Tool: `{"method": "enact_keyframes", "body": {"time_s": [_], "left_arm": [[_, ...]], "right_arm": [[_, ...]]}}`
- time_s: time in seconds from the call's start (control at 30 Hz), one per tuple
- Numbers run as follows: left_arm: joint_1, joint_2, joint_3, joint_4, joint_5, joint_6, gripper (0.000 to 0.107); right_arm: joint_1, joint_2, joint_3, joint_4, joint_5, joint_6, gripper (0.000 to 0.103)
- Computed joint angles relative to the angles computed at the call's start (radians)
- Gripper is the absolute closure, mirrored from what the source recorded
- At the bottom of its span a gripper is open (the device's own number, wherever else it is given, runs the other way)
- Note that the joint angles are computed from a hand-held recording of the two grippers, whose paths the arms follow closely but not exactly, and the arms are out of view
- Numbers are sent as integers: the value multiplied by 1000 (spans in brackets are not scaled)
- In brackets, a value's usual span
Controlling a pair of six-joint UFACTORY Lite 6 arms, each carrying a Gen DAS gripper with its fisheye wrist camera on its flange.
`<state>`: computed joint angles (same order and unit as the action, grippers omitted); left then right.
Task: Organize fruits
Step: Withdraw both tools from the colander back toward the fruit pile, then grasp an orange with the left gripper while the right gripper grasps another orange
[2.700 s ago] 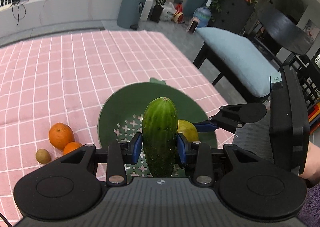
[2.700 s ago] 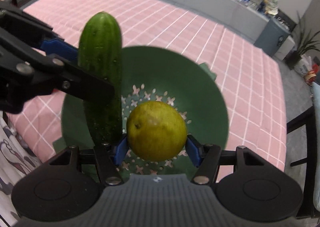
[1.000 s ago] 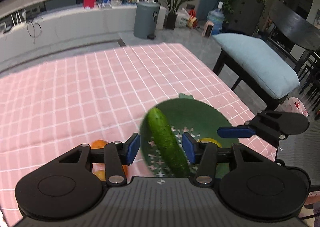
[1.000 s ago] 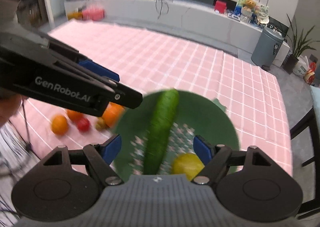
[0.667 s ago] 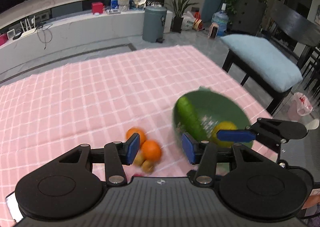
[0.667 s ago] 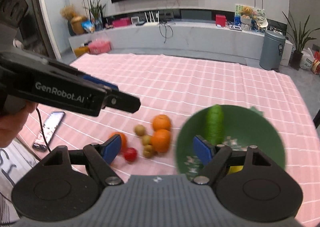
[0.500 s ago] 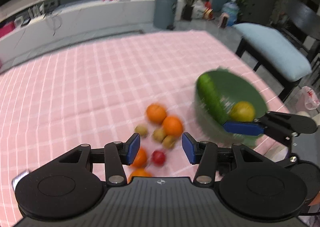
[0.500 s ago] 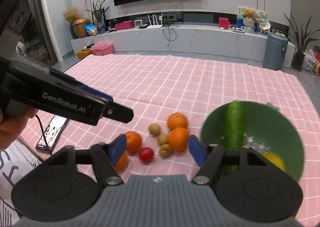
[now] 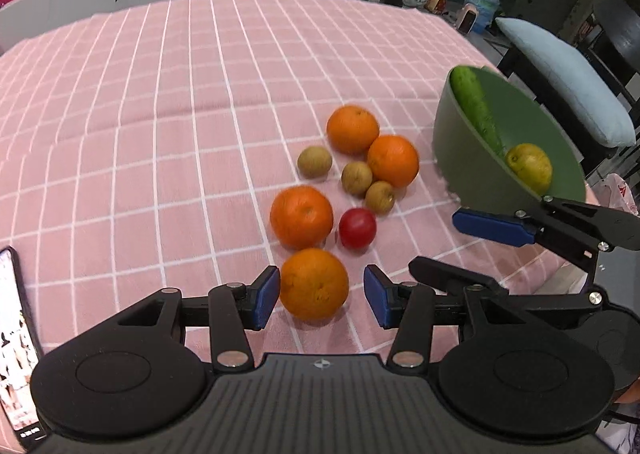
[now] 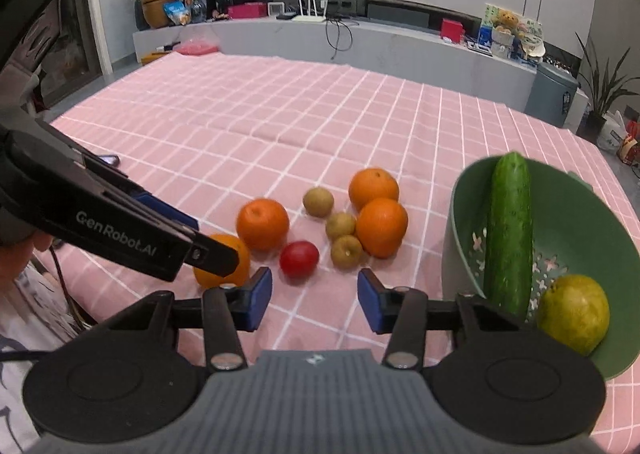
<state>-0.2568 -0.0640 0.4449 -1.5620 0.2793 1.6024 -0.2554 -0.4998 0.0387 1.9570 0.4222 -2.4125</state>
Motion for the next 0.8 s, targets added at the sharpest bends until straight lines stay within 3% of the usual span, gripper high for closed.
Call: {"method": "enact_keyframes", "body": {"time_s": [0.17, 0.3, 0.33, 0.43, 0.6, 0.8], "left_arm": [[-24, 61, 6, -219, -40, 198, 48], [-17, 116, 33, -243, -38, 209, 49], [-11, 124, 38, -226, -35, 189, 56], [7, 131, 40, -218, -22, 178, 57], [67, 35, -24, -249, 11, 202, 57], [180, -24, -52, -276, 35, 214, 57]], "right_arm": [[12, 79, 5, 150, 22, -156, 59], [16, 144, 27, 205, 47, -207, 59], [15, 148, 27, 206, 52, -209, 58], [11, 149, 22, 200, 73, -207, 58], [53, 196, 41, 247, 115, -257, 58], [174, 314, 109, 433, 147, -387, 58]]}}
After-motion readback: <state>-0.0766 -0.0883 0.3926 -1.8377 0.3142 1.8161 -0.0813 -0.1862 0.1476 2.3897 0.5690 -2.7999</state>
